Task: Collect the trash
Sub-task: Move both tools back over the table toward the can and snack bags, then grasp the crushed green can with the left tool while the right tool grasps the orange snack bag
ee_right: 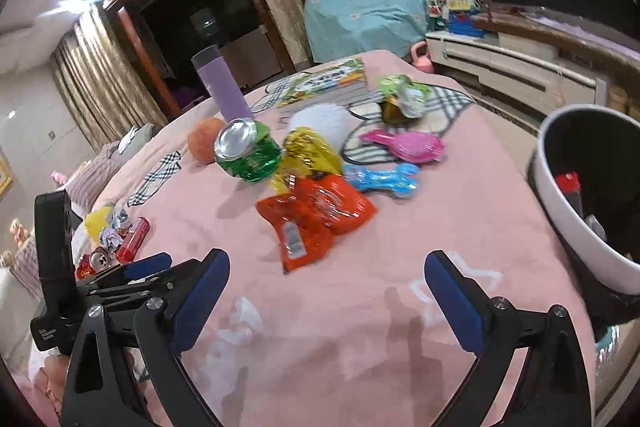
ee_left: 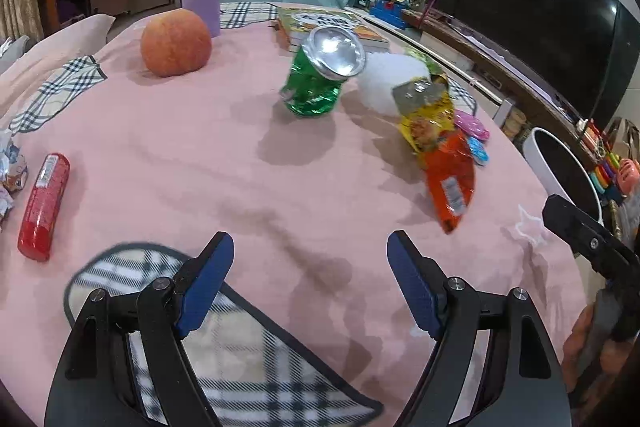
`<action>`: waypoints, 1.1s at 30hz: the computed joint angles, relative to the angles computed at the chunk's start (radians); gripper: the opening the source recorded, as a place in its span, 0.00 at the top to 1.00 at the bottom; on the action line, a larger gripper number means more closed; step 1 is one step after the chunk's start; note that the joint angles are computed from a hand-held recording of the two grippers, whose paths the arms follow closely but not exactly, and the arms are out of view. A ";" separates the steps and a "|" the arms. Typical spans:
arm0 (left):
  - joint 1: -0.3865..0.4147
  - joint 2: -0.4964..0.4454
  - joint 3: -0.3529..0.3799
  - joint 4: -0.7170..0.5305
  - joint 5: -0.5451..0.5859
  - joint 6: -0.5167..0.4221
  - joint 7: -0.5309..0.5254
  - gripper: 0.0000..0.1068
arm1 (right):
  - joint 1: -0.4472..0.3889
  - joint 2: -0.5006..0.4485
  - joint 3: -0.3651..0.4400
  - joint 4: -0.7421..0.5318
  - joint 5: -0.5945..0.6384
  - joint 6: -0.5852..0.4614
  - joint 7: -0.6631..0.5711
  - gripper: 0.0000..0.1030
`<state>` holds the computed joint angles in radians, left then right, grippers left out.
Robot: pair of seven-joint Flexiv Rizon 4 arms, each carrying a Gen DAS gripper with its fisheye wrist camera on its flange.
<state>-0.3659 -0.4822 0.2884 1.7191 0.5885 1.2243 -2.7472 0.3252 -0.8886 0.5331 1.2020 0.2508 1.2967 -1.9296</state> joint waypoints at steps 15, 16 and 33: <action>0.095 -0.103 0.020 -0.151 -0.054 -0.025 0.175 0.26 | 0.121 -0.070 -0.096 -0.126 -0.111 -0.062 0.068 0.10; 0.098 -0.112 0.020 -0.162 -0.062 -0.033 0.186 0.27 | 0.126 -0.077 -0.101 -0.140 -0.116 -0.079 0.074 0.11; 0.094 -0.193 0.036 -0.231 -0.202 0.049 0.397 0.86 | 0.149 -0.135 -0.137 -0.271 -0.055 -0.234 0.095 0.72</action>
<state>-0.2716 -0.6756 0.3245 1.4876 0.3868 1.2736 -2.3501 0.4745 -1.0235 0.3958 0.9315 0.1956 1.0630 -1.8345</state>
